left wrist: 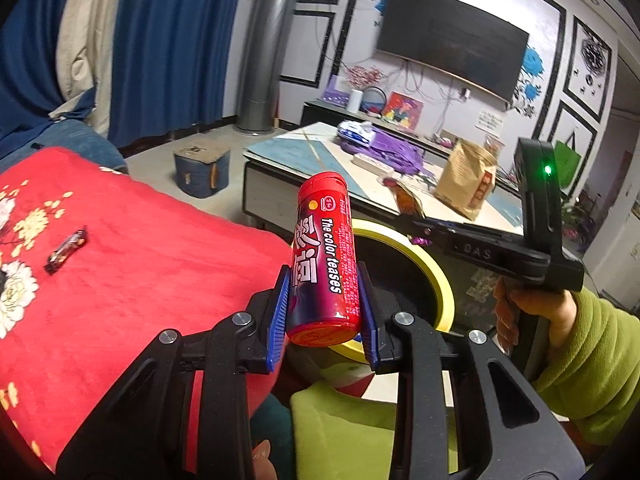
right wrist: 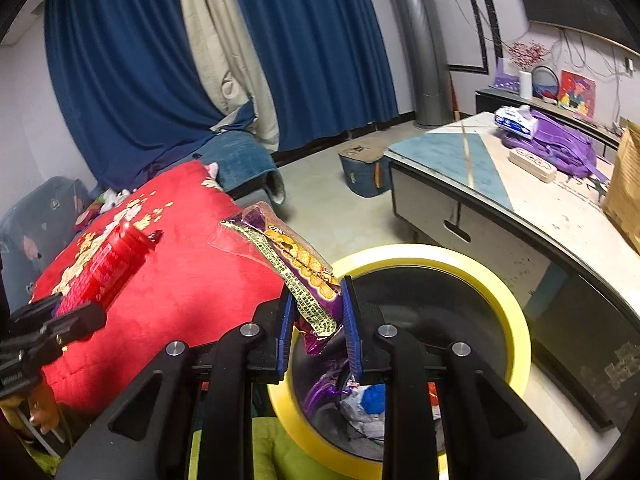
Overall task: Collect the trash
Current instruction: 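Carry the red tube and yellow-purple wrapper over the bin and open both grippers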
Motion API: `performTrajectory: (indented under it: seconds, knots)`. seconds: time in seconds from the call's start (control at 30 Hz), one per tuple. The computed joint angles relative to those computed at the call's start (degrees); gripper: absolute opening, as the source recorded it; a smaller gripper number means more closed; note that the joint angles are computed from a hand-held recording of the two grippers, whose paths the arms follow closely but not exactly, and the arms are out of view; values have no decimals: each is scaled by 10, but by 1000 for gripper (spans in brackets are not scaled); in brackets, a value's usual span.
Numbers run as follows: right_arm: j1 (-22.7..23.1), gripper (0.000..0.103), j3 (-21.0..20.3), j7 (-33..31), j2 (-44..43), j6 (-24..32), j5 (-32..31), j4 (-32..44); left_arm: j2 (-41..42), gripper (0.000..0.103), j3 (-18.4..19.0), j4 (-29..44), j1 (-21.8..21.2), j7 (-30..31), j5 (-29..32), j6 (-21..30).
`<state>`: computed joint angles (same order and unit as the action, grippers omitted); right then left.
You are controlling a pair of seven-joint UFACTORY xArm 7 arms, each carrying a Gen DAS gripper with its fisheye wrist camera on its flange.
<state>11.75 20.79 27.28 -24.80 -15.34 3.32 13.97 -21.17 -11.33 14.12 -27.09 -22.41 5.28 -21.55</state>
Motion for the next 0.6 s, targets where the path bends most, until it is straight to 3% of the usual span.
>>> performTrajectory:
  seconds: [0.1,0.33,0.6]
  knots:
    - [7,22,-20,4,-3,0,-1,-9,27,24,-6,14,-3,2,3,-7]
    - [-11,23,-22,14,-19,5,4,-26,86,24,-8,44,-11,6,18,-23]
    - [-60,24,12,19,-24,21,1,-29,153,24,-32,91,-7,48,-1,-23]
